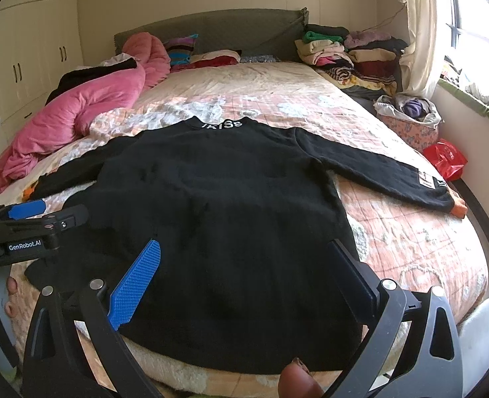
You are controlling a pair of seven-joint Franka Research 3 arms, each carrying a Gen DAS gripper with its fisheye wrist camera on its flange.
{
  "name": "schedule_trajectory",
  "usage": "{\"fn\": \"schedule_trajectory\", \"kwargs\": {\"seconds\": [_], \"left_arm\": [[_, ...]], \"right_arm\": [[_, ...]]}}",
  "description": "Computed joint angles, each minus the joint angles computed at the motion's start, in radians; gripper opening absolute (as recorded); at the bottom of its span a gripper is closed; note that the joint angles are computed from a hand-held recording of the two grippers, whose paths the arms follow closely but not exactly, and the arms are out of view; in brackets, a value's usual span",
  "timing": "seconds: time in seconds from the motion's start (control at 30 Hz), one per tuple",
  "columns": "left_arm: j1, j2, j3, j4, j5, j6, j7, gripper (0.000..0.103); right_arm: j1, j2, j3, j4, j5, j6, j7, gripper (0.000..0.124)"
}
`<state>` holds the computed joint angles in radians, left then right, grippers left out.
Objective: Fold small clothes
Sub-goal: 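Move the right tool to the orange cuff of the nearest sleeve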
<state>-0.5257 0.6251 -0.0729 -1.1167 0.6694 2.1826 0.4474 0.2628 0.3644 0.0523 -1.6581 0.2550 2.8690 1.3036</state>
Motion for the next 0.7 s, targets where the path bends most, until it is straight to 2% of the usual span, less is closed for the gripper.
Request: {"fn": "schedule_trajectory", "kwargs": {"seconds": [0.47,0.63,0.7], "left_arm": [[0.021,0.1,0.029,0.2,-0.052,-0.065,0.083,0.095],[0.025,0.168,0.045,0.333,-0.078,-0.09,0.124,0.095],[0.022,0.229,0.056,0.446,-0.095,-0.13,0.152,0.095]], "right_arm": [[0.004,0.136,0.0,0.242,-0.008,-0.103,0.037,0.099],[0.007,0.186,0.003,0.334,-0.008,-0.125,0.039,0.099],[0.005,0.206,0.005,0.371,-0.004,-0.139,0.042,0.099]]}}
